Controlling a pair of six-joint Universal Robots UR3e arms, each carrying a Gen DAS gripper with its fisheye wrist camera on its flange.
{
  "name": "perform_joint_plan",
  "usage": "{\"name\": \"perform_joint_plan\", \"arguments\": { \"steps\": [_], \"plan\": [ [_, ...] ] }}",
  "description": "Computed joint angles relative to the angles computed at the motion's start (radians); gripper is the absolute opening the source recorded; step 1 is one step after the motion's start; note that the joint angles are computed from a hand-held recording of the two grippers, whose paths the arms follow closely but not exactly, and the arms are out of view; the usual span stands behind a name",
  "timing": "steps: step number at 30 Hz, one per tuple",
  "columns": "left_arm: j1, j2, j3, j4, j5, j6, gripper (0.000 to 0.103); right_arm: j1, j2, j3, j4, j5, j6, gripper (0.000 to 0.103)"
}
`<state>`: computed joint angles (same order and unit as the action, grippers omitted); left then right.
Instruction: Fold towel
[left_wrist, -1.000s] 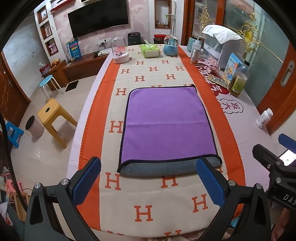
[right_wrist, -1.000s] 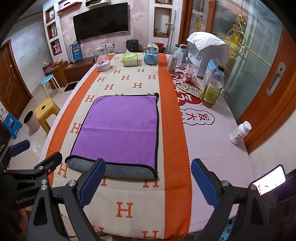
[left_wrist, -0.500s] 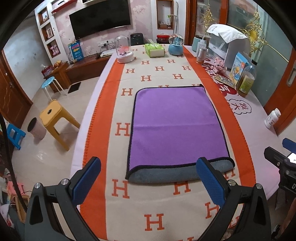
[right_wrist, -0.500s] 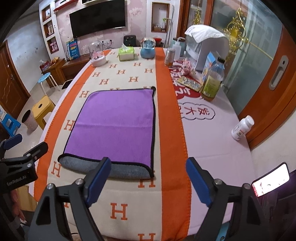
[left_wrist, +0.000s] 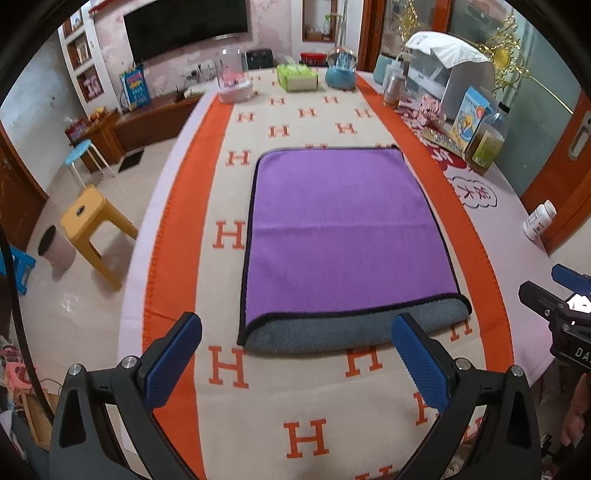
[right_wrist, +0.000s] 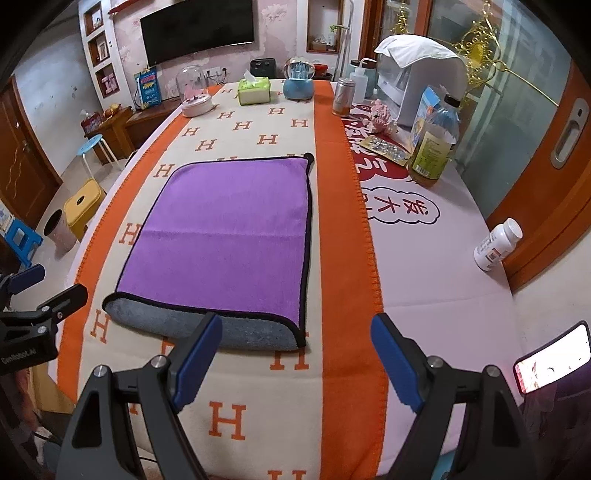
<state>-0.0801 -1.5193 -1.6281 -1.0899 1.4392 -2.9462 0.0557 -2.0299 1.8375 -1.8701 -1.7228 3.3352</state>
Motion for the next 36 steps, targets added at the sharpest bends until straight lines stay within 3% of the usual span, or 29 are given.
{"name": "perform_joint_plan", "arguments": {
  "steps": [3, 14, 22, 26, 36],
  "plan": [
    [0.027, -0.018, -0.011, -0.007, -0.022, 0.015, 0.102, -0.037, -0.009, 0.045, -0.031, 0.036, -0.044, 0.076],
    [0.119, -0.07, -0.112, 0.085, -0.07, 0.142, 0.097, -0.121, 0.004, 0.208, -0.156, 0.12, -0.217, 0.073],
    [0.132, -0.131, -0.118, 0.112, -0.07, 0.2, 0.097, -0.161, 0.027, 0.275, -0.197, 0.188, -0.308, 0.065],
    [0.14, -0.157, -0.101, 0.084, -0.095, 0.229, 0.097, -0.187, 0.026, 0.288, -0.197, 0.217, -0.337, 0.065],
    [0.153, -0.276, -0.011, 0.008, -0.141, 0.324, 0.084, -0.286, 0.051, 0.319, -0.209, 0.326, -0.479, 0.064]
  ]
}}
